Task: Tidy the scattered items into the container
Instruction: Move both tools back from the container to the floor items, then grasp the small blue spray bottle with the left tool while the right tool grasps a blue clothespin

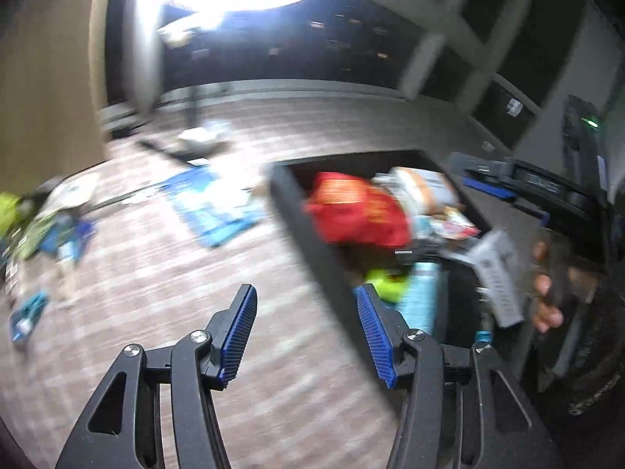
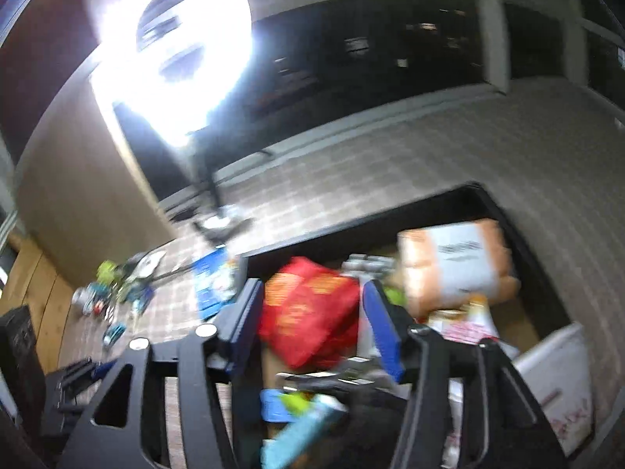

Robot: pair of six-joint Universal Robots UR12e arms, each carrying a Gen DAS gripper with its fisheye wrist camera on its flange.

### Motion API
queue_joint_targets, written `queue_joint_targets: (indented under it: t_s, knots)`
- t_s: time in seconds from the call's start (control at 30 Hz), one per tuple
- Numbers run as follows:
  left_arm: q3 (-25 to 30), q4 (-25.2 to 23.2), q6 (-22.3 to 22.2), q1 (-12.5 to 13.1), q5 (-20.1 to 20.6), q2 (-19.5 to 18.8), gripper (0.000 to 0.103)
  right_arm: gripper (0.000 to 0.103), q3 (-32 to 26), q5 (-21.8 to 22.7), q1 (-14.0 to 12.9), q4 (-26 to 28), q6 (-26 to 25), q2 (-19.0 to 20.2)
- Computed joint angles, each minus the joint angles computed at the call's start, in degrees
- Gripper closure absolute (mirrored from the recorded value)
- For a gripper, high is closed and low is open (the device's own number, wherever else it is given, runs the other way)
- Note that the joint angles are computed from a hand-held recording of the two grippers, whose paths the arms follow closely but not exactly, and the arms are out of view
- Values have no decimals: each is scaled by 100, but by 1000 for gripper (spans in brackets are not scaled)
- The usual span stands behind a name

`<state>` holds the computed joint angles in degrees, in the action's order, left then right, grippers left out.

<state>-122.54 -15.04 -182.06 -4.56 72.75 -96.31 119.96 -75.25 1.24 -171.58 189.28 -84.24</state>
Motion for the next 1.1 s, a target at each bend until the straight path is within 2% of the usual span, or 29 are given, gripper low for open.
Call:
queue_joint_targets:
  t_s: [0.1, 0.27, 0.37, 0.5, 0.63, 0.77, 0.97, 1.1]
  knots:
    - [-221, 123, -211, 323, 366, 110, 52, 37, -162, 153, 223, -29, -294, 169]
    - [-617, 341, -312, 892, 935, 270, 52, 37, -637, 389, 710, 583, -937, 491]
    - [-820, 409, -238, 1300, 986, 346, 52, 37, -963, 569, 1005, 976, -1185, 750]
    - [-1004, 532, 178, 1707, 915, 378, 52, 37, -1369, 702, 1395, 1401, -1589, 1133]
    - [-1021, 558, 838, 1834, 791, 324, 52, 40, -1744, 1015, 1680, 1877, -1918, 1465]
    - [-934, 549, 1440, 1798, 708, 185, 50, 43, -2110, 889, 1946, 2262, -2599, 1721]
    - [-757, 480, 1988, 1802, 755, -89, 50, 45, -2684, 619, 2137, 3083, -4366, 2026]
    - [-690, 359, 2354, 1927, 473, -174, 50, 48, -3002, 625, 2209, 3637, -5401, 2195]
